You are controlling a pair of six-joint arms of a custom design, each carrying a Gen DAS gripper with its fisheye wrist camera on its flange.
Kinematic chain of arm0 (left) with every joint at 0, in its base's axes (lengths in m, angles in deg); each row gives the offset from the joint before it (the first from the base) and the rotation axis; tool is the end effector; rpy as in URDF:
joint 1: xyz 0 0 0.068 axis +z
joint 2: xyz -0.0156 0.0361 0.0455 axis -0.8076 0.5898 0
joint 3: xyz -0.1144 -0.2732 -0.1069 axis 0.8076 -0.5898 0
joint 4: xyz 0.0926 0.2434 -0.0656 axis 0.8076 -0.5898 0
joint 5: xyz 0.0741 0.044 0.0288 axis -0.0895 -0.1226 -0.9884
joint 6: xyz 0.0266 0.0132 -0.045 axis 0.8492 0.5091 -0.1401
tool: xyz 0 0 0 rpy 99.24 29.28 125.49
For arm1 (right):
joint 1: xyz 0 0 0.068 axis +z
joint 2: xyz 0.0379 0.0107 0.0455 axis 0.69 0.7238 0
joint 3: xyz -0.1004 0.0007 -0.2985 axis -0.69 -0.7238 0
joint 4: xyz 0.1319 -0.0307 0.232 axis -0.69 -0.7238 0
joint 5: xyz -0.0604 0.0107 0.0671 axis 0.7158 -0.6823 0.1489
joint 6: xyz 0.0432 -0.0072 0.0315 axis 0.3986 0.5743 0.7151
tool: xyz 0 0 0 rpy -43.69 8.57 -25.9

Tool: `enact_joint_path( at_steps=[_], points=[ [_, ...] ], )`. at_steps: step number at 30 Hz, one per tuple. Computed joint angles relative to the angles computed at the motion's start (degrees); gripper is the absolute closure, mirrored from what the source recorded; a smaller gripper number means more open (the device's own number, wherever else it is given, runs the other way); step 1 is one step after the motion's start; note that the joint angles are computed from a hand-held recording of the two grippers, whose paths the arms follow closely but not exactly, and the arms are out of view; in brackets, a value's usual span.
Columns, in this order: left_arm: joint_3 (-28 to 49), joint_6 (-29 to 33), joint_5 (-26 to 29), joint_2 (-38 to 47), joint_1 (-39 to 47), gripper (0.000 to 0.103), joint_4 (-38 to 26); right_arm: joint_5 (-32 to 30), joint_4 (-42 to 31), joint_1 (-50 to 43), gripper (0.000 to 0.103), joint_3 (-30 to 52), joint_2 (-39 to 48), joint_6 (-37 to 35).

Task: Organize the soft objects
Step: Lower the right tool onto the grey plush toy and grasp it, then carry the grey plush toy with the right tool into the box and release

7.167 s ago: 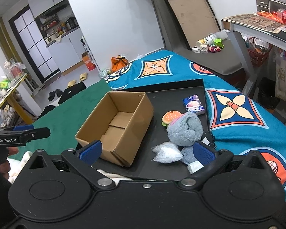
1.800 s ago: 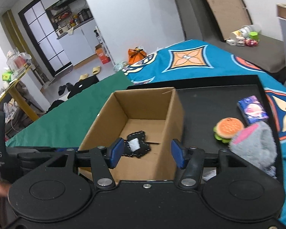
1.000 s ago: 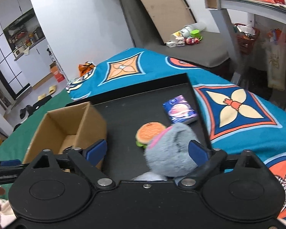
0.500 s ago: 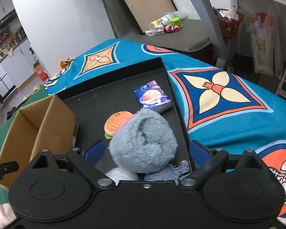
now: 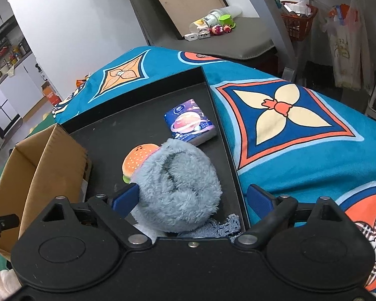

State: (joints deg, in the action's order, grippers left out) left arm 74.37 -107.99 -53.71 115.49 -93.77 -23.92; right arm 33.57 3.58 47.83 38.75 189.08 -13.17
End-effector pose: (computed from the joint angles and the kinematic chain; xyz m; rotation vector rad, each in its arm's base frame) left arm 0.1827 -0.1288 0.1047 -0.1971 2.5542 0.2833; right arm 0.2245 0.0227 0.0561 0.0711 2.4212 0.3382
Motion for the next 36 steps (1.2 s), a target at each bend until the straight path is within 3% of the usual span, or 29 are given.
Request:
enact_joint_path(
  at_steps=[14,16,18,23,36],
  points=[
    [0.0,0.1,0.3,-0.4,0.2,0.02,-0.2,-0.1,-1.9,2.9,0.01,2.5,1.7,-0.7],
    [-0.2,0.0,0.3,-0.9,0.2,0.02,-0.1,-0.4,-2.5,2.8,0.015,3.6,3.0,-0.1],
    [-0.5,0.1,0.3,-1.2,0.2,0.02,0.1,-2.5,-3.3,2.2,0.028,4.2,3.6,0.6],
    [-1.6,0.6,0.9,-2.5,0.8,0.02,1.1,-0.9,-5.1,3.6,0.042,4.2,1.1,1.8],
    [-7.4,1.8,2.7,-8.3,3.4,0.02,6.2,2.0,-10.4,8.0,0.043,2.9,-11.3,4.8]
  ],
)
